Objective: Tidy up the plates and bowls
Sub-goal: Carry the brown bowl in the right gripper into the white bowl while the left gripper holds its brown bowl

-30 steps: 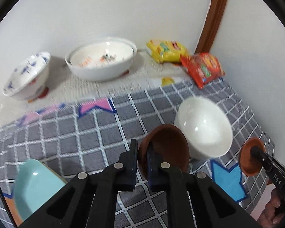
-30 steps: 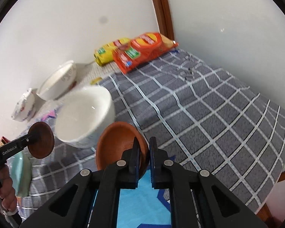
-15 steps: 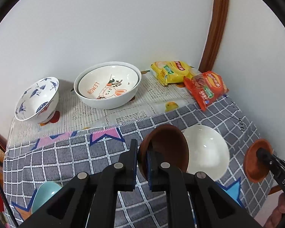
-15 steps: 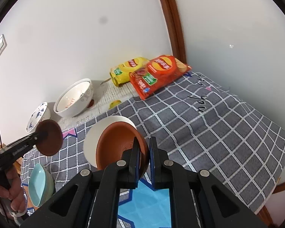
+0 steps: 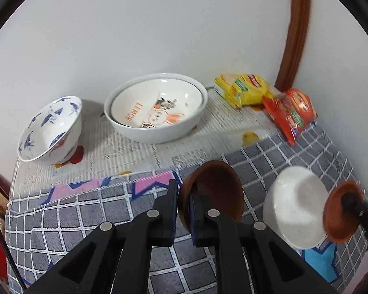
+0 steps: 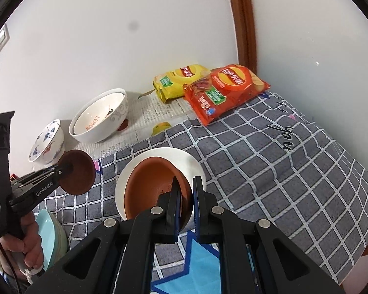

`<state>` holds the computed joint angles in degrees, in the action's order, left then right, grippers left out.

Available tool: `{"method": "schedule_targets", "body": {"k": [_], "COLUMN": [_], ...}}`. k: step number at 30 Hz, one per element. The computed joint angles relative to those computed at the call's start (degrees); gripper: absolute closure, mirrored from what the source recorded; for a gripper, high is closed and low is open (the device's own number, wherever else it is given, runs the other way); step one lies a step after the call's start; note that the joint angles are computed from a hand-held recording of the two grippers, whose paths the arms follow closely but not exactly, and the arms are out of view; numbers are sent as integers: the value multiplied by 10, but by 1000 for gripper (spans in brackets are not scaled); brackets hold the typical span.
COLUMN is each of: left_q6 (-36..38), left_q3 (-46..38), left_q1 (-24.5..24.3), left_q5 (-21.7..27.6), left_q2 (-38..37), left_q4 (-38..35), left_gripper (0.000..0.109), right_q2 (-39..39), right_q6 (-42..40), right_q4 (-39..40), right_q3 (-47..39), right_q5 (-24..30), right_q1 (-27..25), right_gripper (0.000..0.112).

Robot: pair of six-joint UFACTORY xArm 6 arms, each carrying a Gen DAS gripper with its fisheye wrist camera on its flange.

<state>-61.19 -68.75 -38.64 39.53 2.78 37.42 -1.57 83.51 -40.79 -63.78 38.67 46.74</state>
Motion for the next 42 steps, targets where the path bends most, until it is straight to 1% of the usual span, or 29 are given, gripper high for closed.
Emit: {"method": "schedule_targets", "body": {"k": [3,6,10,17,25,37,42], "left_q6": [6,14,23,18,31,37,37], "left_q3": [10,14,12,16,14,8,8], "left_q1": [8,12,14,21,26,29,29], "left_q5": [-13,-23,-23,-20,-16,-7,-7], "left_q2": [-8,-9,-6,-7,3,10,9], "left_q4": [-8,-21,-30,-31,-48,-55,-55], "left_gripper": [100,100,100,100,100,100,100], "right_q2": [23,41,62,100,117,132,138], "right_q6": [-4,-12,-21,-59,-74,-104,-128], "right_q4": [4,17,22,50,59,87,102], "right_q3": [-20,-31,-46,-70,-74,-82,-90], "right_q5": [6,0,-2,-7,-12,-23,-15], "right_q1": [2,-4,-9,-19,-27,-36,-35], "right_gripper": [103,103,103,103,103,103,103]}}
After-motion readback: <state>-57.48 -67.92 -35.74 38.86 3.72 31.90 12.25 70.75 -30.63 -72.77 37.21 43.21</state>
